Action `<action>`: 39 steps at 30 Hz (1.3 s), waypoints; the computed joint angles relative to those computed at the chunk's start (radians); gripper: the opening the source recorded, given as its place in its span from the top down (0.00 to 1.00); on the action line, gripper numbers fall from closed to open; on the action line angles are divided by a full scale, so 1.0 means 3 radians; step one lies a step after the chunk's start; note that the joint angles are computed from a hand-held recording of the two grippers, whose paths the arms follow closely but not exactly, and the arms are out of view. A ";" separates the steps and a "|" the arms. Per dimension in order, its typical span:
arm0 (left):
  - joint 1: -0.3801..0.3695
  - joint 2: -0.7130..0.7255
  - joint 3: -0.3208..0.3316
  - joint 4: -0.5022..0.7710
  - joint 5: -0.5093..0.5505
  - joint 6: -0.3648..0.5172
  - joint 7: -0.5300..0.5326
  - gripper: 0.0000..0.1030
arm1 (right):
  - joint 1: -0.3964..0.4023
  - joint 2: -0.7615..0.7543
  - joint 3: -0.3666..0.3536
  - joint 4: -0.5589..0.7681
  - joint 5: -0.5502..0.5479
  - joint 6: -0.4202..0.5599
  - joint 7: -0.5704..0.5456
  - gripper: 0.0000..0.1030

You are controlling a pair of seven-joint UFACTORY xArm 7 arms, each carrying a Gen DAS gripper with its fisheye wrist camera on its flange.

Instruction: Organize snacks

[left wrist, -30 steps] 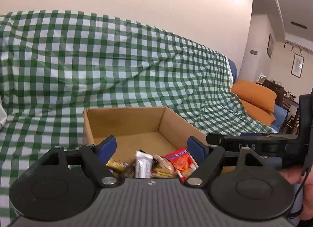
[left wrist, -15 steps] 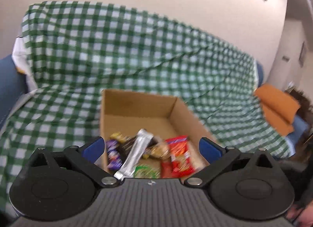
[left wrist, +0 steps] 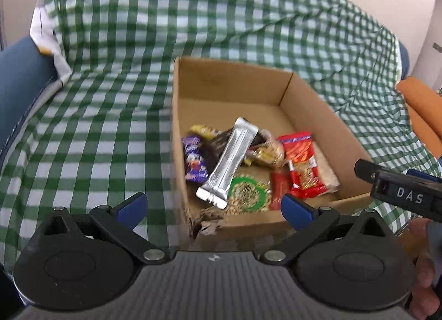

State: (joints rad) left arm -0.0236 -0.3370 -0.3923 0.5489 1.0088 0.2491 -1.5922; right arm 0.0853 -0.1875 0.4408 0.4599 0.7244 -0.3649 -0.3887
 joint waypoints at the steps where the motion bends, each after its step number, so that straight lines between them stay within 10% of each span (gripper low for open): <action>1: -0.0012 0.0007 0.0021 -0.0010 -0.0032 0.0002 0.0023 0.00 | -0.0021 0.0029 0.0040 0.0030 0.0041 0.0006 -0.0032 0.01; 39: -0.0058 0.0038 0.0026 -0.0013 -0.0153 0.0036 0.0133 0.00 | 0.0353 0.0144 -0.0172 0.0137 0.0241 -0.0016 -0.0404 0.01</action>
State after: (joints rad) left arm -0.0409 -0.3257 -0.3844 0.5449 0.9628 0.2598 -1.5522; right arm 0.1912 -0.1444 0.3893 0.5010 0.7967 -0.3697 -0.5098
